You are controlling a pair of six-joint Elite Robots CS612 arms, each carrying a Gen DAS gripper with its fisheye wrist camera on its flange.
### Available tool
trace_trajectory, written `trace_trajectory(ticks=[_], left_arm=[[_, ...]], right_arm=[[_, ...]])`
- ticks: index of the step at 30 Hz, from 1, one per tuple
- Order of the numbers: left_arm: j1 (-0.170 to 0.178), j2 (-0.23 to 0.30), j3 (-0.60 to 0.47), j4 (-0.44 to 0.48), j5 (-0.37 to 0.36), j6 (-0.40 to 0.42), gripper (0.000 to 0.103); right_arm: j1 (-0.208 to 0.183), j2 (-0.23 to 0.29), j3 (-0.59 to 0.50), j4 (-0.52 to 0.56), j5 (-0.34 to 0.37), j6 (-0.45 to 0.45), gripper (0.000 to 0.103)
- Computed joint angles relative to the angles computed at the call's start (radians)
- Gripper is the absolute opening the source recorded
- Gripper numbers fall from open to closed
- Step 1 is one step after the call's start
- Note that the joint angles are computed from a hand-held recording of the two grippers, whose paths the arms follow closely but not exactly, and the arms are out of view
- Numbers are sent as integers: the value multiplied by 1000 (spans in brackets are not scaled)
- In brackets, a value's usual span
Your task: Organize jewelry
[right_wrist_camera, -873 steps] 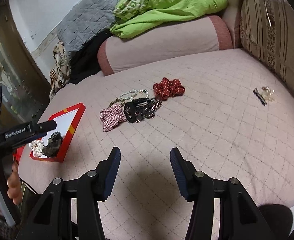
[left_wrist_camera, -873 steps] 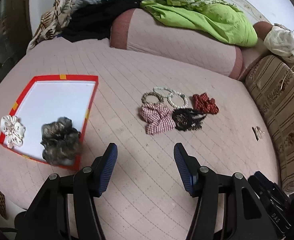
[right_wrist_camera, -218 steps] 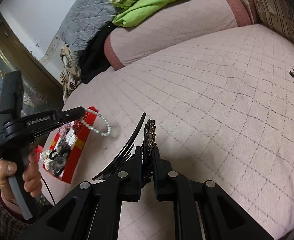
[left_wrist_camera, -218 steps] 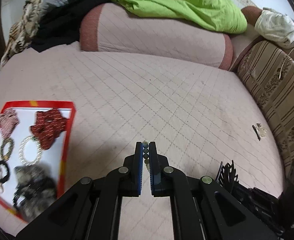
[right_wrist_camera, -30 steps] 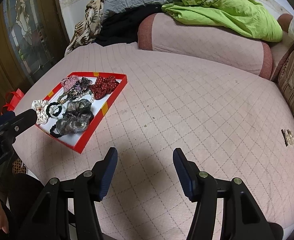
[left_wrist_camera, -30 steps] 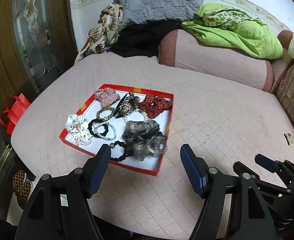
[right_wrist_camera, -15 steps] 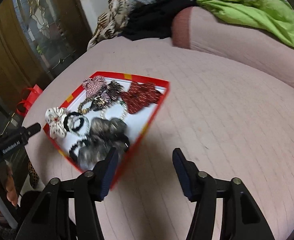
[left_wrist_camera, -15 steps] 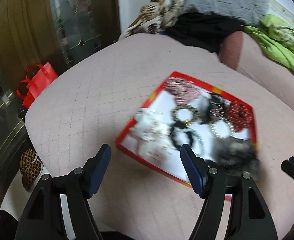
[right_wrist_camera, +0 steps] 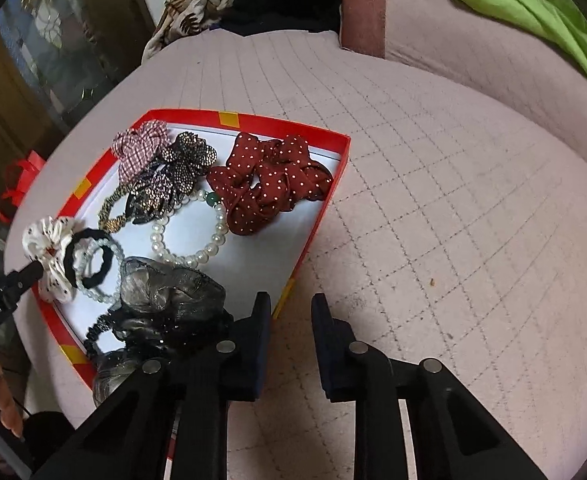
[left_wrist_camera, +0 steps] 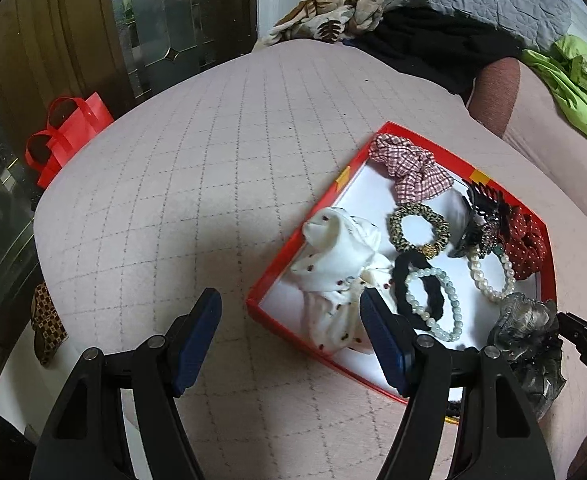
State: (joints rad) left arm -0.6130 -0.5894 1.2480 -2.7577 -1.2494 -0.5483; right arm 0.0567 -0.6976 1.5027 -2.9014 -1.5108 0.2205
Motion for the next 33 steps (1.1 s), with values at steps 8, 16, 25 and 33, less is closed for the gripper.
trace_trajectory(ticks=[8,16,25,33], left_arm=[[-17,-23,37,-97,-106,25,71],[-76,27,-56,-47,-164,196,71],[-82,33,-62,26,-94,177,71],[-106,-49,84,-174,33,188,71]], right_arm=[[-1,-34,62,-131,16,-18,22],[-25,-66,138,-227,38,74,23],[-36,-84,188,-251,30,85,29],[-26,-117,249,-285,40,82,39]])
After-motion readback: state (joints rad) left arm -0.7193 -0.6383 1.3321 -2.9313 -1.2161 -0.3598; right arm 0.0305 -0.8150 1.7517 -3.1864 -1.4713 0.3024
